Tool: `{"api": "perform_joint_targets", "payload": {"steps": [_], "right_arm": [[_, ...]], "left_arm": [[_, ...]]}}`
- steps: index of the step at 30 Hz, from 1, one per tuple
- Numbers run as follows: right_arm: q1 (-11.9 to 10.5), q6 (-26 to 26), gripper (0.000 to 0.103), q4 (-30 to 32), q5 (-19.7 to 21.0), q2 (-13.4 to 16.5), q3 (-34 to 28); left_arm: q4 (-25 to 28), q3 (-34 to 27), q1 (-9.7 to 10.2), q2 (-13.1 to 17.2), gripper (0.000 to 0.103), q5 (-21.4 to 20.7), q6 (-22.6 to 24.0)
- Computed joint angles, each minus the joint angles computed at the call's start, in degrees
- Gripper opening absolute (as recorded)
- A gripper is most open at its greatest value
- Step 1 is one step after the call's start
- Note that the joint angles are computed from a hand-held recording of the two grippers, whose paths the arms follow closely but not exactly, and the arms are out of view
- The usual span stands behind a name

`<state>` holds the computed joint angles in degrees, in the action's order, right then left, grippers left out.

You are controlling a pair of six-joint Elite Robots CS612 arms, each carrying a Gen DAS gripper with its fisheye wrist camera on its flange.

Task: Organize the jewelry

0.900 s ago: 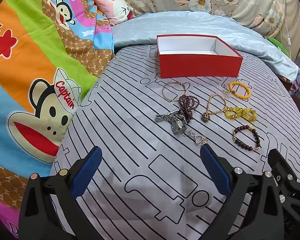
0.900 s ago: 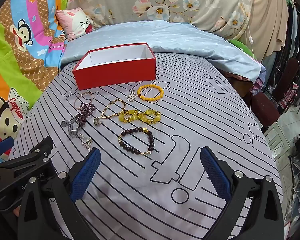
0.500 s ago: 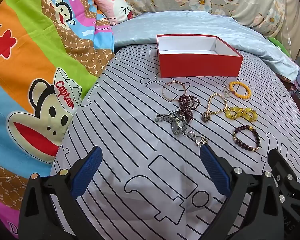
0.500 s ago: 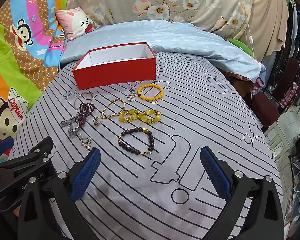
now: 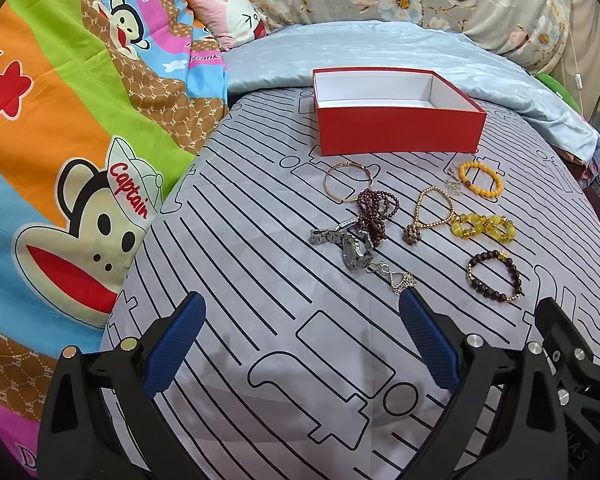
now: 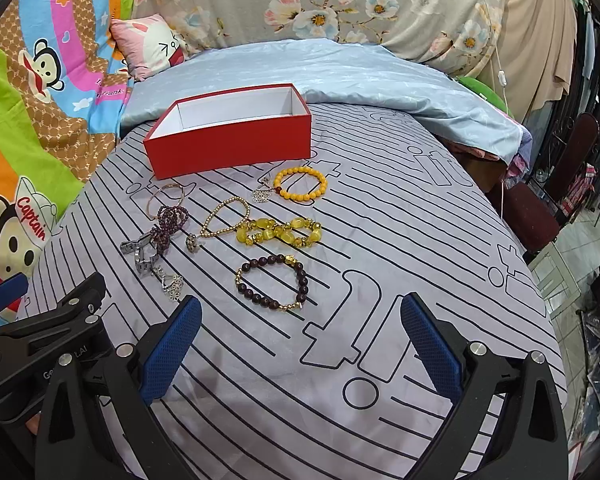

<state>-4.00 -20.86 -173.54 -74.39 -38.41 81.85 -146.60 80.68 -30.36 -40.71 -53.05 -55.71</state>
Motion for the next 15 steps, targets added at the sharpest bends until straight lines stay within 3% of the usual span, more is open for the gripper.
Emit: {"api": "perform_joint_targets", "payload": {"steps": [15], "right_arm": [[0.0,0.0,0.098,0.1,0.1,0.1,0.0]], "left_arm": [[0.1,0.0,0.14,0.1,0.095,-0.4,0.1]]}}
